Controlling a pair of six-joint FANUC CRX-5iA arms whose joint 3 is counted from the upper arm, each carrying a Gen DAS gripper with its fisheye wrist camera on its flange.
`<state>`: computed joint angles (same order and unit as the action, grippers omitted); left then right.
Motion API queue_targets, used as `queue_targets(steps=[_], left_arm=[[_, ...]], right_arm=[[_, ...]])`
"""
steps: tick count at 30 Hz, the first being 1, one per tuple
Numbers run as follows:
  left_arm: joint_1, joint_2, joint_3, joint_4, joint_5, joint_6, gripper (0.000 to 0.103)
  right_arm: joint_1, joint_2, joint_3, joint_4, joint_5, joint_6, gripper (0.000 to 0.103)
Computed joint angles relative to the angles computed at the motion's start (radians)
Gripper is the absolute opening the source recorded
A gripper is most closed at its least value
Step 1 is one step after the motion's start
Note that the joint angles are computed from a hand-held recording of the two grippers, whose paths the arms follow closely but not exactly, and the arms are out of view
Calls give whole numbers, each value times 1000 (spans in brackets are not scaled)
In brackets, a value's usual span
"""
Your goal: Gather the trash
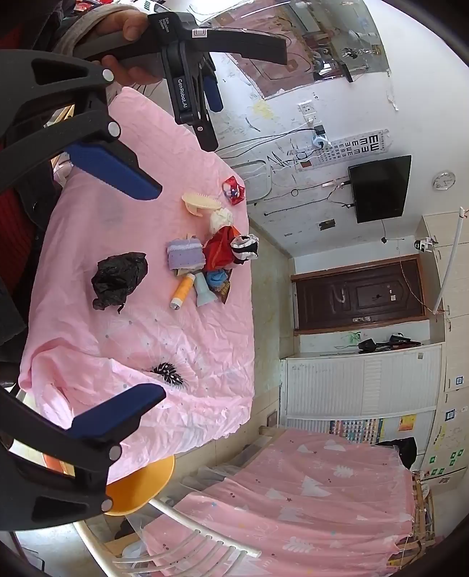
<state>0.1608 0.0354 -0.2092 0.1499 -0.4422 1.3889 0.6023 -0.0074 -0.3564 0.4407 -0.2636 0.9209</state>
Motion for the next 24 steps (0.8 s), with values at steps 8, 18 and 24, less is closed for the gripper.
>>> queue_targets(steps=[8, 18, 24], left_arm=[[-1, 4, 8, -7, -11, 4, 97], [-2, 2, 6, -11, -6, 6, 97], [-1, 1, 2, -6, -2, 2, 97]], right_arm=[[0, 7, 17, -38, -8, 43, 92], [6, 9, 8, 7, -2, 7, 92], [8, 9, 8, 8, -1, 7, 92]])
